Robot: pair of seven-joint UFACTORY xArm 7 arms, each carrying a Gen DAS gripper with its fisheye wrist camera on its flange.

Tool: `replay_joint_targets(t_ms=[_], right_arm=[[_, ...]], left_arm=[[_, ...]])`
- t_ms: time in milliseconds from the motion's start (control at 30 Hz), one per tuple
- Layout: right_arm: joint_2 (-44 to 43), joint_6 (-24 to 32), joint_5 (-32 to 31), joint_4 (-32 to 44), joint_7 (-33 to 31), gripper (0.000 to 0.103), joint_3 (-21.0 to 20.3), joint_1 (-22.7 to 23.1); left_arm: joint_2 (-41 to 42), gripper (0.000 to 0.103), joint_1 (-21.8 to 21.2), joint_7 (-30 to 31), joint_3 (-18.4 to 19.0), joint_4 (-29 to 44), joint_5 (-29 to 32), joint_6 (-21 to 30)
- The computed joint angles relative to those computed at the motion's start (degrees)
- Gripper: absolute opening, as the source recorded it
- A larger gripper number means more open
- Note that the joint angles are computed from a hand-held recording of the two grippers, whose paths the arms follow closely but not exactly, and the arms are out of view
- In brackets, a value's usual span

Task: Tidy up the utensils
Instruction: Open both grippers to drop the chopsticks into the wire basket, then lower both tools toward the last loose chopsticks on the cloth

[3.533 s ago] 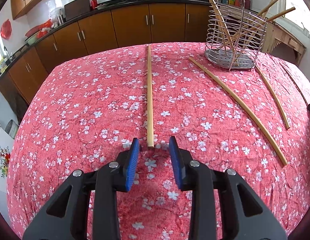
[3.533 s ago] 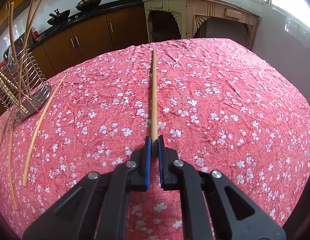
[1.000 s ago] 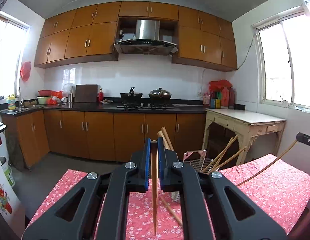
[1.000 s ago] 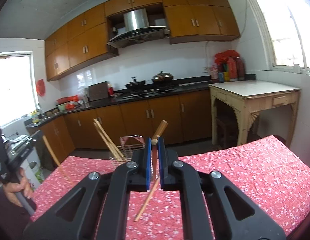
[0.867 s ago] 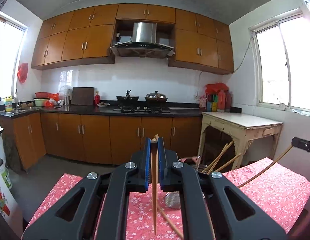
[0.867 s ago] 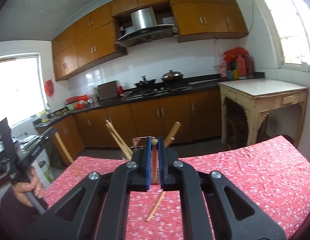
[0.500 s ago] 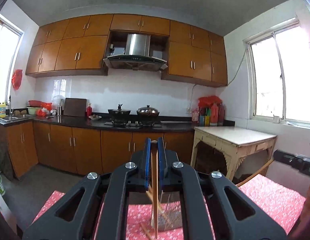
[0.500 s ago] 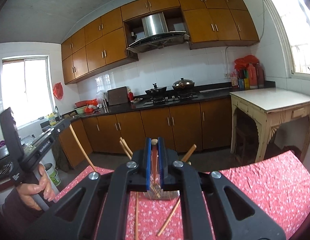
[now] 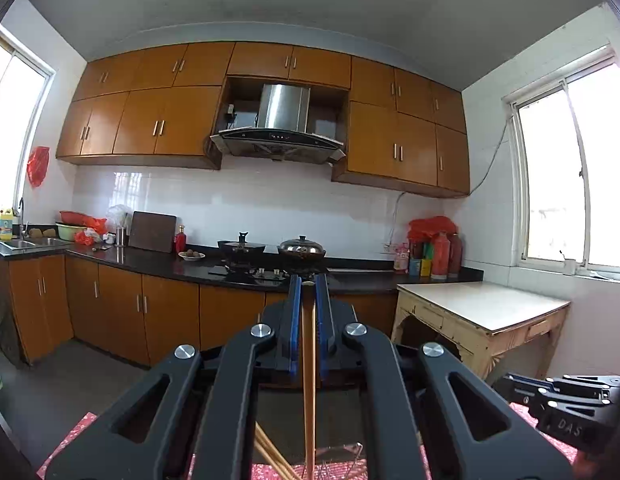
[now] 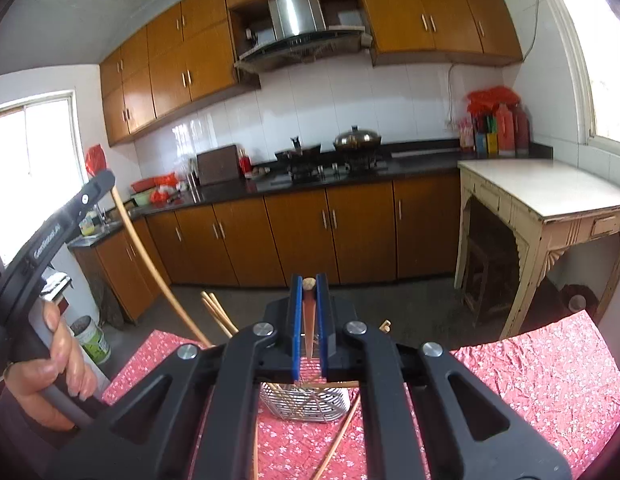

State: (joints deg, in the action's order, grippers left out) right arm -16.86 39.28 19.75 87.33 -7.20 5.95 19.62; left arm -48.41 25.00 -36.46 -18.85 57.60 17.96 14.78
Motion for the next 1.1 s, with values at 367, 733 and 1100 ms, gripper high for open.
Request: replay_joint_targets(t_ms=[367, 733, 1100], right_arm=[[17.31, 14.3, -3.28, 18.96, 5.41, 0.008, 2.16, -1.55], [20.13, 11.02, -10.32, 19.28, 10.57, 0.026, 2.49, -1.74], [4.62, 4.32, -5.53, 0.59, 9.45, 0.034, -0.12, -4.93]], left_arm=[[7.11, 0.007, 3.45, -4.6, -3.86, -1.19, 3.02, 0.2], [9.46, 0.024, 0.95, -8.54, 0.01, -1.2, 5.94, 4.18], [-1.77, 0.039, -5.09, -3.86, 6.9, -6.32, 4.51, 12.77]])
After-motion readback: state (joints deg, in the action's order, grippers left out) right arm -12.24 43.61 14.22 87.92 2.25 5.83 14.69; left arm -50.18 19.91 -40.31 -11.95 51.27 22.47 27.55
